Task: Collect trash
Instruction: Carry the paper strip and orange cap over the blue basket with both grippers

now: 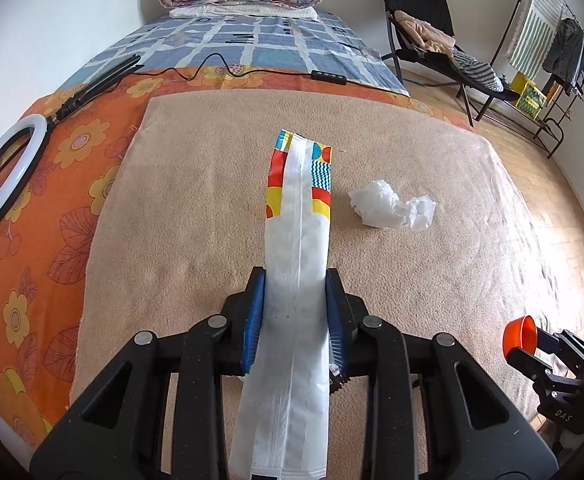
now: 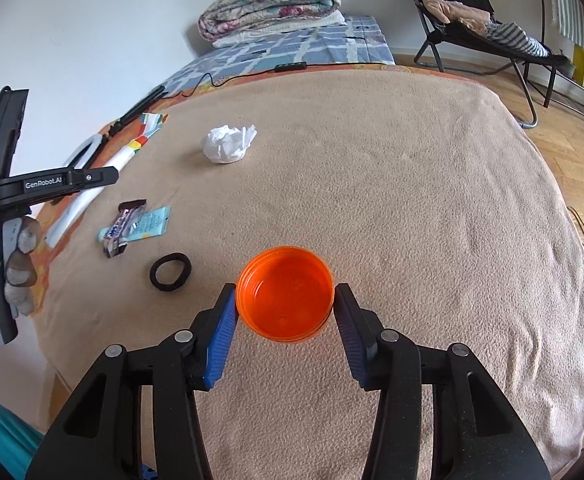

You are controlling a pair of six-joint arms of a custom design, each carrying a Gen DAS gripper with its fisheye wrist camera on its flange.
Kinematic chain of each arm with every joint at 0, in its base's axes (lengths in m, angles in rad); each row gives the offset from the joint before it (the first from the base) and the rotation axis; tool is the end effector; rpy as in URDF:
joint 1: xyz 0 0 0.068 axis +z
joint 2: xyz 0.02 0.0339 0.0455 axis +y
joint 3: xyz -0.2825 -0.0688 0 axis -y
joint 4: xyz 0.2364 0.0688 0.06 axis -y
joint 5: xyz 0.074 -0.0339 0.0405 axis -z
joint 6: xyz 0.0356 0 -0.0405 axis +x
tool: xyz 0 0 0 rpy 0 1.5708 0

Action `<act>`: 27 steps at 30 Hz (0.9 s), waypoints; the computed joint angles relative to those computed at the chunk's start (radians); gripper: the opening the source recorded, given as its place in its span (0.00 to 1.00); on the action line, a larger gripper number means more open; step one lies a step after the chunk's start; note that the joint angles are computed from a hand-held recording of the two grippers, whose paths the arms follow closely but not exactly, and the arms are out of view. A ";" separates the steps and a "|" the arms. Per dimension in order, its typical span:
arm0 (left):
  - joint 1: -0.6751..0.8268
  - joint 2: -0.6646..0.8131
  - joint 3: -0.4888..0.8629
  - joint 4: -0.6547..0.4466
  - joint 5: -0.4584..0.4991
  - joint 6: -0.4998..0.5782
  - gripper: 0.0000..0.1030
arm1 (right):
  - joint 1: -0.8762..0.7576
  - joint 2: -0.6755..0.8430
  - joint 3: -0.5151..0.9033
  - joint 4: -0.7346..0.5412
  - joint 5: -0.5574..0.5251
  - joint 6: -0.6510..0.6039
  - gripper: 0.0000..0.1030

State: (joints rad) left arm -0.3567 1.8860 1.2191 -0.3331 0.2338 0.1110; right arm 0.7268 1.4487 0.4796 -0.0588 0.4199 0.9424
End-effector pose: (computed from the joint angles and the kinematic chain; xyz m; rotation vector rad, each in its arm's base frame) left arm 0.3618 -0.1436 0.1916 0.6834 2.4857 -0.3929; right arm 0.1770 0.1379 0.1418 0.4115 2.4405 0.1560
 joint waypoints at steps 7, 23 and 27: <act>-0.003 -0.146 -0.087 -0.029 0.032 0.024 0.28 | 0.075 -0.066 0.051 -0.123 0.072 0.035 0.45; 0.019 -0.546 -0.367 -0.107 0.082 0.127 0.28 | 0.323 -0.109 0.201 -0.408 0.251 0.212 0.45; 0.061 -0.631 -0.447 -0.143 0.114 0.167 0.28 | 0.394 -0.104 0.240 -0.489 0.288 0.273 0.45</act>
